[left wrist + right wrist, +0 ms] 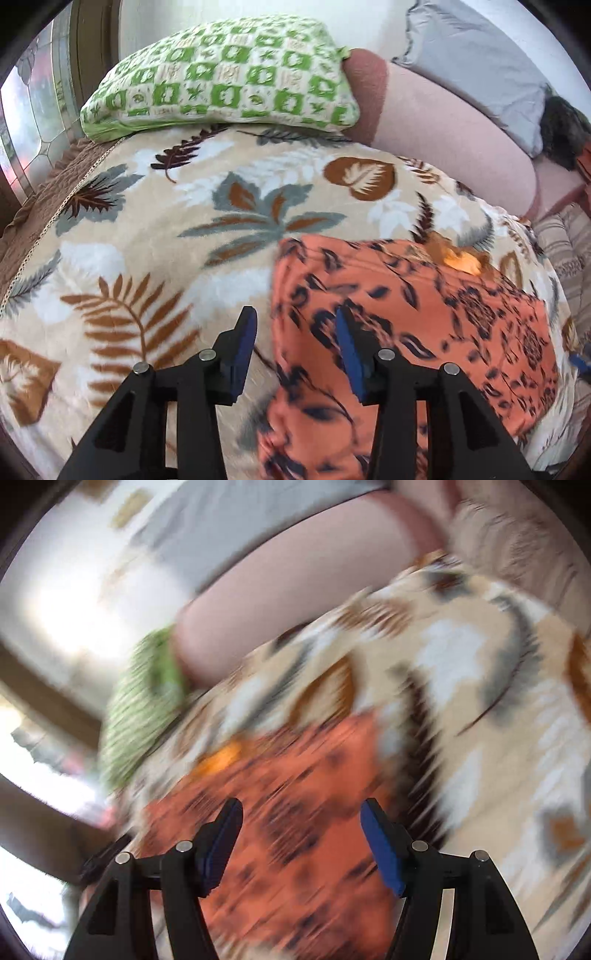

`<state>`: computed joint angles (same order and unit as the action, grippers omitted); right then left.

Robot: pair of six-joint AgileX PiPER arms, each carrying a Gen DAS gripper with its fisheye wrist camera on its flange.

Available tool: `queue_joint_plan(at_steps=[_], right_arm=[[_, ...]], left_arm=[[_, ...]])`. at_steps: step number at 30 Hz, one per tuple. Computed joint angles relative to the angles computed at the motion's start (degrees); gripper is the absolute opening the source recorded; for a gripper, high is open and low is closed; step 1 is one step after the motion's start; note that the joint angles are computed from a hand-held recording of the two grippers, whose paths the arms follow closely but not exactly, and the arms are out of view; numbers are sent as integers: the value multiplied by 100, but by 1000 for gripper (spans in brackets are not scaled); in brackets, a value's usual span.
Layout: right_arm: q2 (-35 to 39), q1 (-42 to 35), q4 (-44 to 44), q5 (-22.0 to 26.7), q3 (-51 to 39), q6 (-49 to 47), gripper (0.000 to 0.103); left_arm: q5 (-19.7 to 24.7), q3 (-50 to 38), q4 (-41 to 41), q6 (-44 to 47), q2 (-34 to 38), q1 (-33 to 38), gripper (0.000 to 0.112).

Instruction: Fold small clothes

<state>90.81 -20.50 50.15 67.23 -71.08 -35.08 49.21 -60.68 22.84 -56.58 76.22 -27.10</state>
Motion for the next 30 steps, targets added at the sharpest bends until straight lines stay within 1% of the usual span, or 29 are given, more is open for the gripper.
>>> queue_joint_plan(at_steps=[2,3,4,5,6,7,9,11,13,15,16,17,18,19,20,22,24,26,27,28,29,30], right_arm=[[-295,148,-62,74,540,-301,71],[-365,317,-192,-132,795,-344,71],[-257,498,-436,-414,962,-236,71],[-40,611,-684,-608,1004,1,71],[250,618,-744,-767,1067,223,71],[346,486,-576,-791,1094,374,70],[126,473,-562,-723,986,586,70],[-220,502,-511,-783,1056,372,70],[-386,430,-380,-740,1110,152,71],[-230,391,-368,-726,1166,152,75],[23,421,-532,-809,1129,319,75],[210,381,-466,-784,1152,343,75],[319,147,-172,-641,1162,296,74],[224,-19,-80,-480,1163,368,74],[155,-60,-41,-334,1053,403,74],[-20,-61,2,-325,881,157,75],[71,-104,55,-246,566,137,75],[549,-161,369,6,94,189,75],[870,-114,508,100,-186,239,75],[1332,-19,589,204,-585,339,75],[1818,130,540,206,-1035,537,75],[2109,334,424,37,-1315,744,75]], left_arm=[[222,-15,166,-277,-23,-328,50],[336,-30,245,-423,-11,-519,50],[404,-45,293,-503,9,-638,50],[514,-83,352,-599,46,-809,50],[603,-119,405,-687,65,-948,50],[680,-142,451,-764,71,-1071,50],[853,-186,599,-921,75,-1325,50],[980,-238,711,-1045,118,-1512,51],[1000,-258,741,-1105,136,-1595,51],[1018,-294,722,-1131,189,-1664,51],[1025,-311,707,-1133,218,-1685,51],[1036,-327,690,-1135,248,-1707,51],[1069,-350,661,-1124,277,-1732,51],[1088,-351,660,-1129,287,-1759,51],[1105,-342,684,-1166,296,-1799,53],[1104,-303,750,-1311,363,-1898,59],[967,-253,714,-1407,462,-1960,59],[721,-224,578,-1397,652,-1995,59],[687,-246,547,-1386,770,-2034,60],[696,-276,561,-1415,910,-2095,64],[707,-297,614,-1473,1016,-2148,70],[692,-295,704,-1562,1119,-2215,72]])
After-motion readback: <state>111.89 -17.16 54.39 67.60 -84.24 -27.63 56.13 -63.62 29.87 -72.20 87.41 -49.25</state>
